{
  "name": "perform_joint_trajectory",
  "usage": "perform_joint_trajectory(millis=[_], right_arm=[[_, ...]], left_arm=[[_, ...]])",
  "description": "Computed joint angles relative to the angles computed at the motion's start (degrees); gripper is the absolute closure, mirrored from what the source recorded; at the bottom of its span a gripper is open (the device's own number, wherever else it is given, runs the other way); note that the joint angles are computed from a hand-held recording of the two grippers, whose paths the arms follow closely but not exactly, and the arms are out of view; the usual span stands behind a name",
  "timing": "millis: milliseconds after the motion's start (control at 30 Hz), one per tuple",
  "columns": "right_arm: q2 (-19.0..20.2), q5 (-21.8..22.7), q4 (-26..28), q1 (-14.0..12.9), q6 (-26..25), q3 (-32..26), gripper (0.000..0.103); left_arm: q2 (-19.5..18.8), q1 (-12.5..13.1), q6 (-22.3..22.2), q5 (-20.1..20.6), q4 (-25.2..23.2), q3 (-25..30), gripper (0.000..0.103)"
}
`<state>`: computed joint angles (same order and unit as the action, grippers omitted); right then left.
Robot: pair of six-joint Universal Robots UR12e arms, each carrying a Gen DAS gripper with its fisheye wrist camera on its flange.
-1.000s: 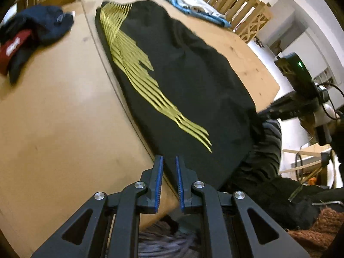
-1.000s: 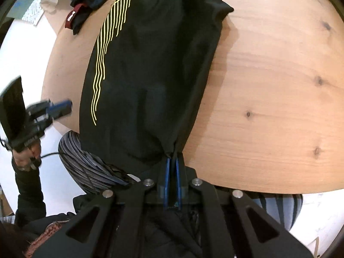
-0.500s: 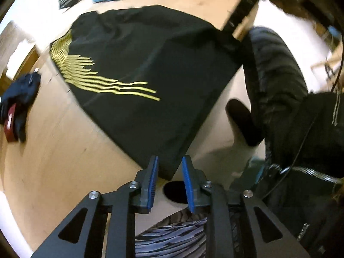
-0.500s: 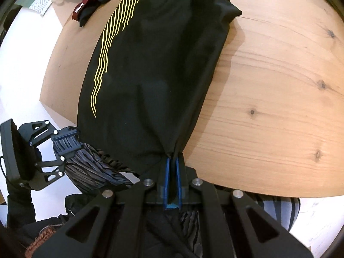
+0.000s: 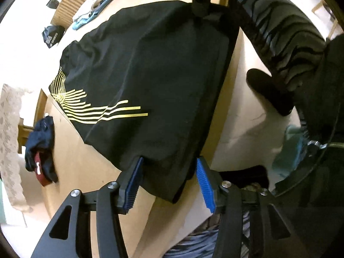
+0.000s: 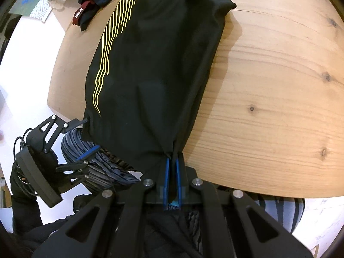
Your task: Fold clothes
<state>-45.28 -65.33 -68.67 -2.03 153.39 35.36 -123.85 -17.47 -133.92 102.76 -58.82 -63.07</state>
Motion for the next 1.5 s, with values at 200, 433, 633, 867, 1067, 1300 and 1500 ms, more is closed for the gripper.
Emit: perform_joint_trajectory(millis=[200, 433, 633, 867, 1067, 1300, 1500], right_arm=[[-1.01, -1.07, -2.30, 0.01, 1.44, 1.37, 0.074], [-3.38, -1.36, -6.75, -0.07, 4.78, 4.47, 0.058], [-5.47, -4.16, -10.31, 1.45, 1.68, 8.87, 0.059], [-5.42, -3.68, -9.58, 0.88, -1.63, 8.73, 0.092], [-4.67, 0.96, -7.69, -0.51, -1.68, 7.30, 0.096], [-6.38, 2.95, -9.25, -0.30, -2.20, 10.25, 0.096], [-7.42, 9.70, -11.51, -2.01, -0.80, 10.67, 0.096]], left_arm=[[-0.32, 1.09, -3.42, -3.30, -0.36, 1.09, 0.062], [-0.86, 2.09, -6.13, -8.87, -3.84, 2.87, 0.071], [-0.91, 3.15, -7.97, -13.68, -6.54, 4.01, 0.081], [-0.79, 4.46, -11.09, -19.20, -8.03, 4.50, 0.095], [-0.61, 4.98, -11.40, -19.97, -7.40, 4.79, 0.097], [-0.01, 4.94, -11.12, -21.38, -6.69, 4.15, 0.098], [-0.09, 7.16, -15.92, -28.54, -7.01, 7.44, 0.098]])
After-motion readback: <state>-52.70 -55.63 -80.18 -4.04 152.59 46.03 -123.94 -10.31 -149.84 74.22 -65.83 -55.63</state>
